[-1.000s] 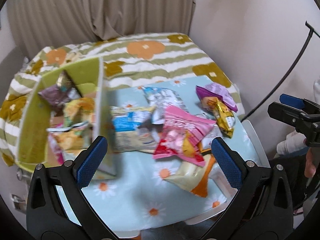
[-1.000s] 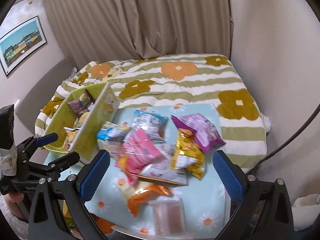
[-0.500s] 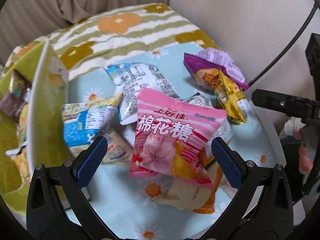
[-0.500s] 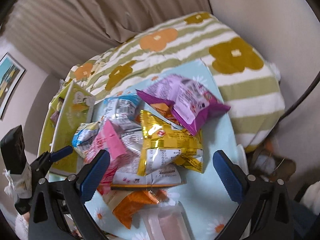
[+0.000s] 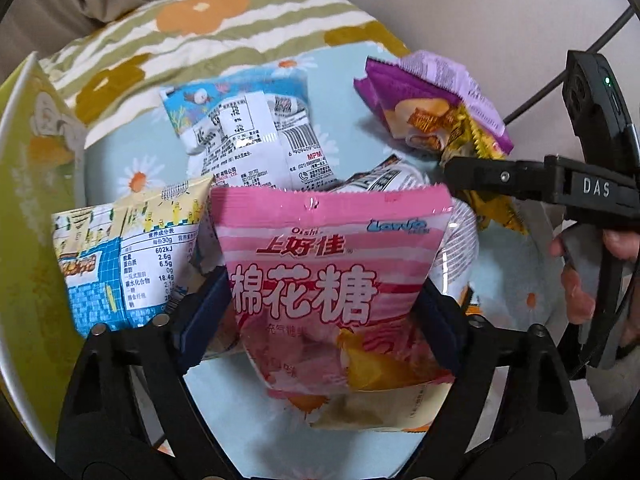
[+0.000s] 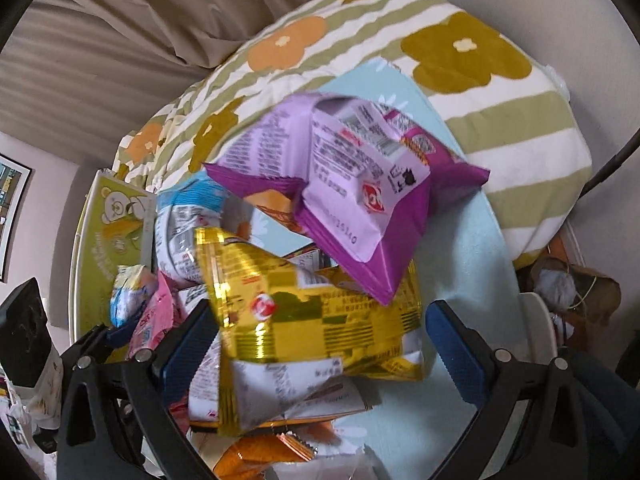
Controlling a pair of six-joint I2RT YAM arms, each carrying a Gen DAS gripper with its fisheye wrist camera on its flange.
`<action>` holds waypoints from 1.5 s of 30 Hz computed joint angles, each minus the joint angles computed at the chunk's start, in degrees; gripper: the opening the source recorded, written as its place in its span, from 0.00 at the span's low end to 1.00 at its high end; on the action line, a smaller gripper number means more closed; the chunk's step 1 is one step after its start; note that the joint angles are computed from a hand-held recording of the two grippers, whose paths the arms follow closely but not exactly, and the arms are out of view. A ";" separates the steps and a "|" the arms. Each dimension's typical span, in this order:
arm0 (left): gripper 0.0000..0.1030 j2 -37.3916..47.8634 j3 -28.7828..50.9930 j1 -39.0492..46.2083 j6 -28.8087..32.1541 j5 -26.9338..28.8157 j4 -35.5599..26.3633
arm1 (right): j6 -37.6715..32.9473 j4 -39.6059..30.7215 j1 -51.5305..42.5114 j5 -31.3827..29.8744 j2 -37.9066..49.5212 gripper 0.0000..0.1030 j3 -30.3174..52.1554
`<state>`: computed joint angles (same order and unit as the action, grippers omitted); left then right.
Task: Organize snacks
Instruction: 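Grasp the pink cotton-candy bag with left tool while right tool grasps gold bag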
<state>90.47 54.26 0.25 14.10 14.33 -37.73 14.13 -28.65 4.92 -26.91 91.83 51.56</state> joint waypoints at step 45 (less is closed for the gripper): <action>0.66 -38.03 -0.15 8.07 -4.29 -4.54 -17.25 | -4.49 -12.05 8.01 -1.99 -23.65 0.74 2.79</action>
